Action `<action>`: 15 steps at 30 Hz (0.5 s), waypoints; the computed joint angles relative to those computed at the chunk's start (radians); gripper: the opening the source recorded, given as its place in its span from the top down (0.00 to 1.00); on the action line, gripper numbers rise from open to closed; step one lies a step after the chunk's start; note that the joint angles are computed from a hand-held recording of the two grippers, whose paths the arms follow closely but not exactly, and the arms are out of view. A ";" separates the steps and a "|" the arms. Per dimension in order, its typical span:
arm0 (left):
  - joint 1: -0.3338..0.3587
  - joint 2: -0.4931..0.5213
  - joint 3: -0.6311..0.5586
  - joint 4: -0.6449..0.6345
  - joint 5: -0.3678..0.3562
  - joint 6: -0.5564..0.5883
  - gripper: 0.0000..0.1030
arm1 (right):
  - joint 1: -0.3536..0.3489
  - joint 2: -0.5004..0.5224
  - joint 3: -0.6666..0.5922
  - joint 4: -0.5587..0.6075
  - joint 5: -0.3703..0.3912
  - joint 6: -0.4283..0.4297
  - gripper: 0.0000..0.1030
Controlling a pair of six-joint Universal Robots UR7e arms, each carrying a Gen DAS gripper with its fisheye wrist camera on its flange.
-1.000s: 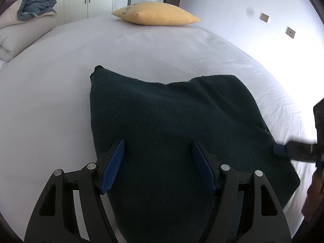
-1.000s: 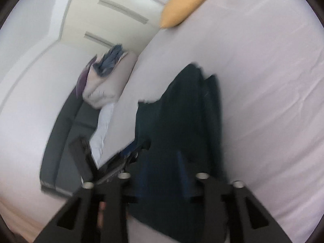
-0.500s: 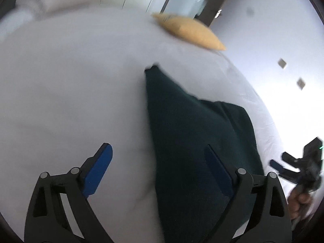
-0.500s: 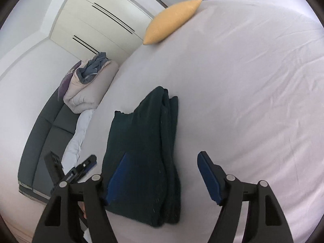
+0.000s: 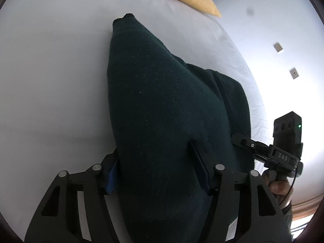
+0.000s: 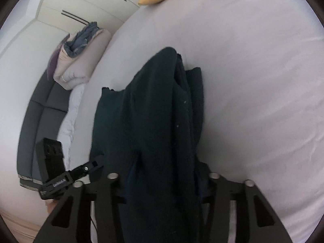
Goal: Fold small clothes
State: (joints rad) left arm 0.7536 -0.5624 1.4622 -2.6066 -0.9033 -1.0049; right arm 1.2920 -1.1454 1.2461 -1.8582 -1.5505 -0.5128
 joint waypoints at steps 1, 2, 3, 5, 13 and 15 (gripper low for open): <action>-0.004 -0.005 0.006 0.002 0.004 -0.004 0.49 | 0.006 -0.001 0.004 -0.006 -0.012 0.001 0.62; -0.008 -0.010 0.013 0.001 0.008 -0.006 0.52 | 0.012 -0.006 0.013 -0.017 -0.023 0.001 0.67; -0.013 -0.014 0.017 0.002 0.012 -0.011 0.56 | 0.021 -0.017 0.033 -0.043 -0.041 -0.007 0.71; -0.035 -0.024 0.018 0.041 0.042 -0.026 0.62 | 0.052 -0.056 0.098 -0.127 -0.094 -0.040 0.74; -0.162 -0.136 0.097 0.230 0.170 -0.129 0.66 | 0.149 -0.214 0.298 -0.265 -0.120 -0.129 0.76; -0.196 -0.186 0.138 0.289 0.185 -0.180 0.66 | 0.166 -0.254 0.339 -0.255 -0.099 -0.137 0.76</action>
